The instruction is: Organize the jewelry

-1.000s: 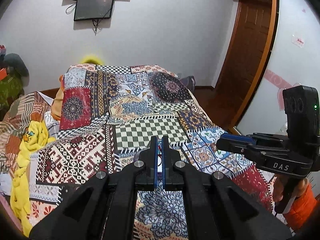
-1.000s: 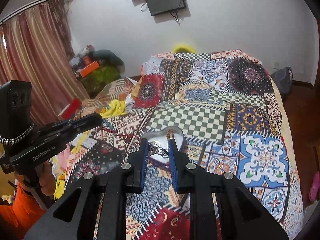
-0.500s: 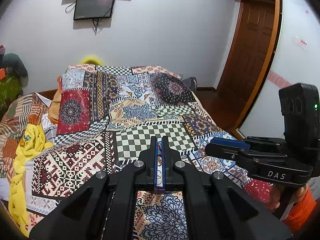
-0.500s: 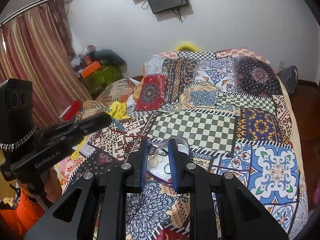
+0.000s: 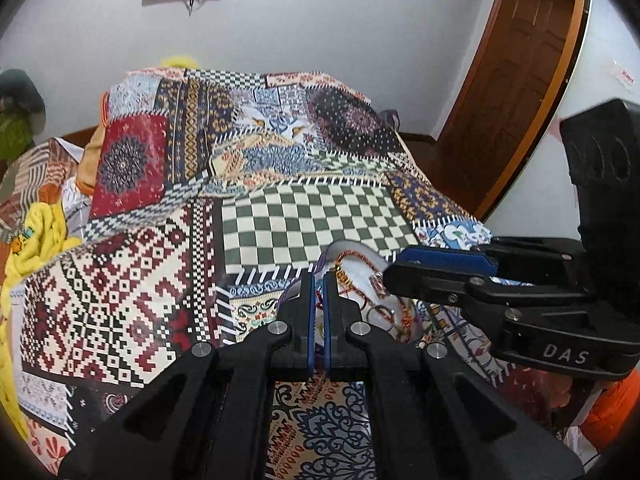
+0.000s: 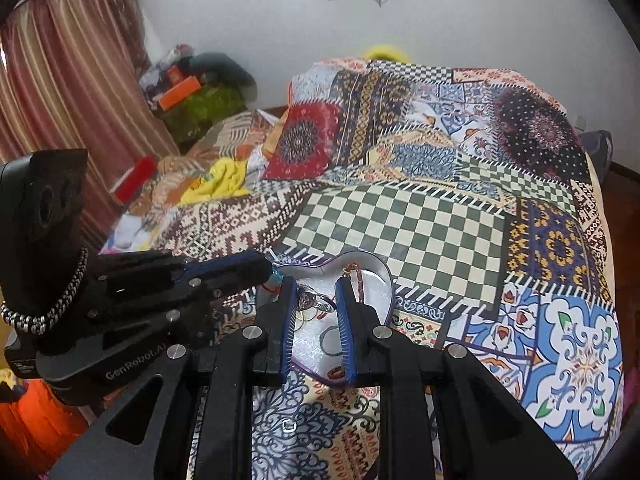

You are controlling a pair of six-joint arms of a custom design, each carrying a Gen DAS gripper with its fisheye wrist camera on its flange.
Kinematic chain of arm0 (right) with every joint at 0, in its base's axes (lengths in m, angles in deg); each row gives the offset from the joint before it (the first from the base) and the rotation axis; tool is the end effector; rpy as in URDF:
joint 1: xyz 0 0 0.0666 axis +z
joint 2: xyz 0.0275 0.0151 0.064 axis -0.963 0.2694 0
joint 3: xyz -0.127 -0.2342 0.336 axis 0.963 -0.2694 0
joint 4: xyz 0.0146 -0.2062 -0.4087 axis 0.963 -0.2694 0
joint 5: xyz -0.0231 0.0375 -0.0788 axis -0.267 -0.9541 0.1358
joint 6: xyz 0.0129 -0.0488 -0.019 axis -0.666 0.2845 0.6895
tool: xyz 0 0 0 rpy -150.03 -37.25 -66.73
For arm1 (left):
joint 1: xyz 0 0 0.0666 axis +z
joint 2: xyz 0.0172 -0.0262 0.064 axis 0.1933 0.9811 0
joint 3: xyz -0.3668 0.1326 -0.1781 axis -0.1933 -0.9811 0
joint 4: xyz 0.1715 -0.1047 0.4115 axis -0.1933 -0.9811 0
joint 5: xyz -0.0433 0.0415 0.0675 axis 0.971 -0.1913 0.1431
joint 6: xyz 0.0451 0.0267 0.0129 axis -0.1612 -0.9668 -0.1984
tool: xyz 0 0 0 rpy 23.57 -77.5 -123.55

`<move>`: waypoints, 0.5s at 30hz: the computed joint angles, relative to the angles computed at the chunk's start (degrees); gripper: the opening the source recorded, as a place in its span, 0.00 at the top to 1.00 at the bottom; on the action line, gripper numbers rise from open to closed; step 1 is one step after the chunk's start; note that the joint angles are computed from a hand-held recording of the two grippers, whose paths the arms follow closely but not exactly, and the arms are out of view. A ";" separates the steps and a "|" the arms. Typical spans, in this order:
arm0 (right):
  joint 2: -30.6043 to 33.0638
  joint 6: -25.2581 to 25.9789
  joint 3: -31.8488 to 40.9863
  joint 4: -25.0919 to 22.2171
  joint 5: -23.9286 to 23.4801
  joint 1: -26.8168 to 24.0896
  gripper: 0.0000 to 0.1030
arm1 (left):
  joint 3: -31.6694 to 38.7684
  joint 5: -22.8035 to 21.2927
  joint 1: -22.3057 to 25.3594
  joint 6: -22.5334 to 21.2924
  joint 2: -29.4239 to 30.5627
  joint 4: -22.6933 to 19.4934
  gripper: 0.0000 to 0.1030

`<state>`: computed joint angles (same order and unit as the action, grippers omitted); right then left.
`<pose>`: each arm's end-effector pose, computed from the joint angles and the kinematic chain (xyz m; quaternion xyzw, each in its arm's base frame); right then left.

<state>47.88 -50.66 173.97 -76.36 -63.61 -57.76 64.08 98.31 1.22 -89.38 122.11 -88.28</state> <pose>0.5853 0.1854 0.5516 -0.1500 0.9120 0.2068 0.3208 0.5855 -0.1152 0.5296 0.1625 0.9075 -0.1830 0.3415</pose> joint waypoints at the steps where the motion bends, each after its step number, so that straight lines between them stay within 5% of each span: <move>1: 0.54 0.31 0.43 -0.56 -0.21 -0.03 0.83 | -0.06 0.11 -0.01 -0.12 0.09 -0.05 0.99; 15: 2.74 0.53 1.52 -4.15 0.39 -0.16 0.83 | -0.59 1.29 0.12 -0.86 -0.05 -0.26 0.99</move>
<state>50.62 -50.13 175.49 -80.52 -63.22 -57.92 63.49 99.59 1.34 -90.24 122.06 -88.54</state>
